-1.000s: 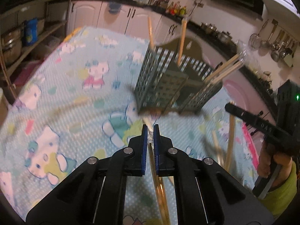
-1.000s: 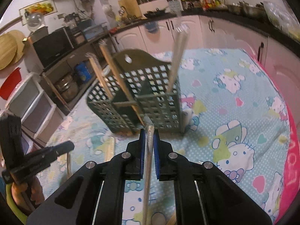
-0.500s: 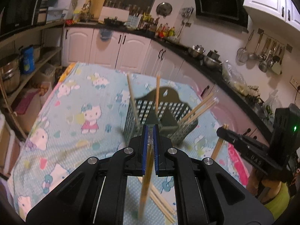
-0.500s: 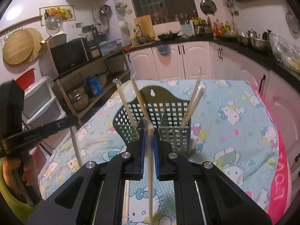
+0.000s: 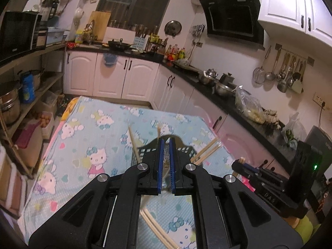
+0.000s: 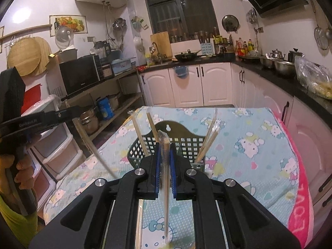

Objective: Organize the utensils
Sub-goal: 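Lift both held chopsticks and carry them above the green caddy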

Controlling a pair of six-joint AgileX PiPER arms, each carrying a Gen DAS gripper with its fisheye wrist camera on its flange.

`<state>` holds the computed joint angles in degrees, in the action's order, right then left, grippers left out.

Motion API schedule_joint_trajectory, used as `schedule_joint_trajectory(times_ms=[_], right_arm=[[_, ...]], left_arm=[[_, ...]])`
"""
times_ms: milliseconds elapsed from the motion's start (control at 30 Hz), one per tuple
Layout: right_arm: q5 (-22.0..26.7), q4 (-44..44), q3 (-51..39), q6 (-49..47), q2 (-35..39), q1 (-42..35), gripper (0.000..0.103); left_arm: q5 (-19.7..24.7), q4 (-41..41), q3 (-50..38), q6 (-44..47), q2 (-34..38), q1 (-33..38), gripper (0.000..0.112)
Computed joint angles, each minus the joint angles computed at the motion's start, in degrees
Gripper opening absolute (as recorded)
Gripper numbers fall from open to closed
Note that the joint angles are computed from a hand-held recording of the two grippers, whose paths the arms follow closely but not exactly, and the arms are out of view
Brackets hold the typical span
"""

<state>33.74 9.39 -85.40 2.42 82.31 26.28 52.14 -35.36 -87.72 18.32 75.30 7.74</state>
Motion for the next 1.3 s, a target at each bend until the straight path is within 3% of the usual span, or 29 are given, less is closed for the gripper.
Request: schedule_joint_trajectory(times_ms=[767, 1300], right_arm=[[1.5, -4.4, -17.4, 2.0, 7.2, -0.9, 0.009], [0.8, -10.1, -29.9, 5.6, 15.3, -0.6, 0.009]], left_arm=[[-2.4, 7.7, -19.5, -8.6, 10.7, -5.9, 0.001], [-5.5, 8.8, -24.3, -11.6, 16.7, -6.4, 0.001]])
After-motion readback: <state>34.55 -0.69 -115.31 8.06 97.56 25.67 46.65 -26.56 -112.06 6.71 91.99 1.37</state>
